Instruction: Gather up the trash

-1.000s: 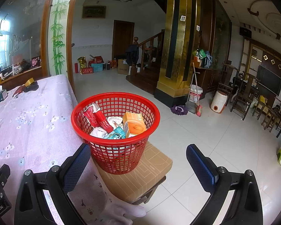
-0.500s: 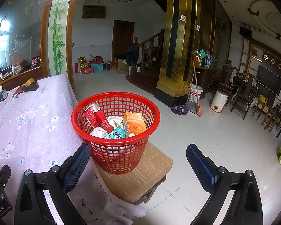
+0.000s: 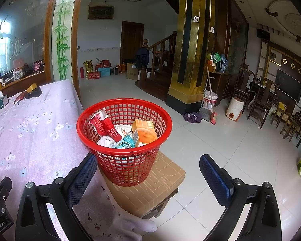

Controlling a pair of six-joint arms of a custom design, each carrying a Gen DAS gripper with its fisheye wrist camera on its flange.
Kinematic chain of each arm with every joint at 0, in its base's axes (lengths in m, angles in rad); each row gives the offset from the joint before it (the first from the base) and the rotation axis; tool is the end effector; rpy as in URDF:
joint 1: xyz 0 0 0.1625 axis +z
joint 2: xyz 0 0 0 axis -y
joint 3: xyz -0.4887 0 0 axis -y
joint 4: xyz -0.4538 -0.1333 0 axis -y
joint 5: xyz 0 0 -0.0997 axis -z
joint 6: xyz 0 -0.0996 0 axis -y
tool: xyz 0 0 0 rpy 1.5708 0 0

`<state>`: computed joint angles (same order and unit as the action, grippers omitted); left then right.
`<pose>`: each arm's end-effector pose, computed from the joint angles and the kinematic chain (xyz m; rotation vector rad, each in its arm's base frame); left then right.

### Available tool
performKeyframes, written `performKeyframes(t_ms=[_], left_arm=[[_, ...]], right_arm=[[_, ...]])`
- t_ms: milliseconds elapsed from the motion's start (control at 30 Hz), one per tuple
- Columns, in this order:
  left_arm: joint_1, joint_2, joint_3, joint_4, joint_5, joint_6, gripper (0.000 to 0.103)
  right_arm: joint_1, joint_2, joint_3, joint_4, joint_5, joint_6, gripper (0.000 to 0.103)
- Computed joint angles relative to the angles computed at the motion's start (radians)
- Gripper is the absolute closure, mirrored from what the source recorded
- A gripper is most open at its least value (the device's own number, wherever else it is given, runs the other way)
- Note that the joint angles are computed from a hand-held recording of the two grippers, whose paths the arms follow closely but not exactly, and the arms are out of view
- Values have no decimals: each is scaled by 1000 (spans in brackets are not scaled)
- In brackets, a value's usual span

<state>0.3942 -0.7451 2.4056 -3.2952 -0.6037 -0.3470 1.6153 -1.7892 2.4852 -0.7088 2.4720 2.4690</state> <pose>-0.3066 -0.3607 -0.0082 0.9030 2.1478 -0.8982 0.0687 -0.3027 0.2497 -0.1659 -1.7035 1.2509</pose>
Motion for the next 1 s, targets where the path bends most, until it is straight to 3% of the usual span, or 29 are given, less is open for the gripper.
performKeyframes(t_ms=[1000], left_arm=[[8, -10, 13, -10, -12, -16, 3]], right_arm=[[11, 24, -7, -9, 6, -23, 0]])
